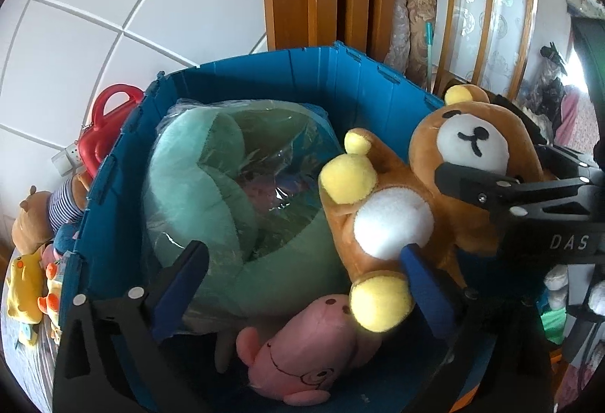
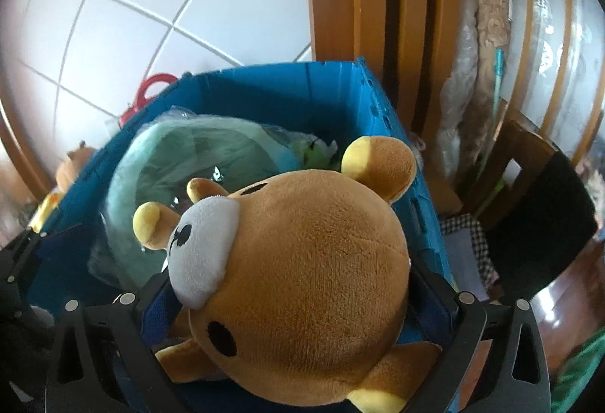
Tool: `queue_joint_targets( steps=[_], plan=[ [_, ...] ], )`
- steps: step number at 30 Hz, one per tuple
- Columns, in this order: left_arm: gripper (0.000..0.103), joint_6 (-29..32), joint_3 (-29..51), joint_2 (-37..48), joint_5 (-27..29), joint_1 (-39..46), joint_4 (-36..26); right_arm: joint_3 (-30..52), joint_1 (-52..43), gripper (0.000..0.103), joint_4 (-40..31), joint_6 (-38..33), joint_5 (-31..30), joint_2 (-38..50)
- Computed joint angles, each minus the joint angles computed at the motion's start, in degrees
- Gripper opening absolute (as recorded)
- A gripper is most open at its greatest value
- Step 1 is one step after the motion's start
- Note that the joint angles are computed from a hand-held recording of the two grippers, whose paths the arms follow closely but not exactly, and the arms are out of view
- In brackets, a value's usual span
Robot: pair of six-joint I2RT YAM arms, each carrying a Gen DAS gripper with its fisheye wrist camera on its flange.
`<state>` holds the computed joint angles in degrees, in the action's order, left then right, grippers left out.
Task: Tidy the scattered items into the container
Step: 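Lower the brown bear with both tools into the blue crate, then open both tools to release the brown bear inside the crate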
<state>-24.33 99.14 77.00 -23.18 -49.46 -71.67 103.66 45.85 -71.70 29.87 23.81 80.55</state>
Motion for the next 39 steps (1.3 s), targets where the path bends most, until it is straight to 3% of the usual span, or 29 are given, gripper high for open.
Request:
queue_joint_targets(
  steps=[8,13,18,27,30,34,36,39],
  plan=[
    [0.103,-0.61,2.65,3.00,-2.86,-0.25,-1.46,-0.97,1.42,0.103,1.94,1.78,-1.41,-2.53],
    [0.103,0.06,5.46,5.35,-3.26,1.01,-3.14,-4.33,-2.36,0.103,4.23,3.91,-9.76,-6.23],
    [0.103,-0.19,6.95,6.80,-4.65,1.10,-4.41,-6.82,-2.03,0.103,7.49,4.92,-11.38,-10.22],
    [0.103,-1.09,3.03,2.57,-3.73,1.03,-1.94,-4.69,-1.13,0.103,3.69,5.44,-6.44,-10.22],
    [0.103,-1.89,1.16,0.35,-3.87,0.80,-1.61,-2.68,1.80,0.103,-0.49,7.09,-2.25,-8.43],
    [0.103,-3.10,-1.68,-2.47,-4.82,0.42,-1.68,-1.57,5.04,0.103,-4.13,8.83,-0.97,-8.15],
    [0.103,-3.56,-2.93,-3.56,-4.55,0.57,-1.54,-3.00,4.42,0.103,-3.79,9.38,-3.84,-9.27],
    [0.103,-3.99,-4.42,-5.06,-5.15,0.31,-1.71,-7.51,0.95,0.103,-0.80,9.79,-13.02,-11.37]
  ],
)
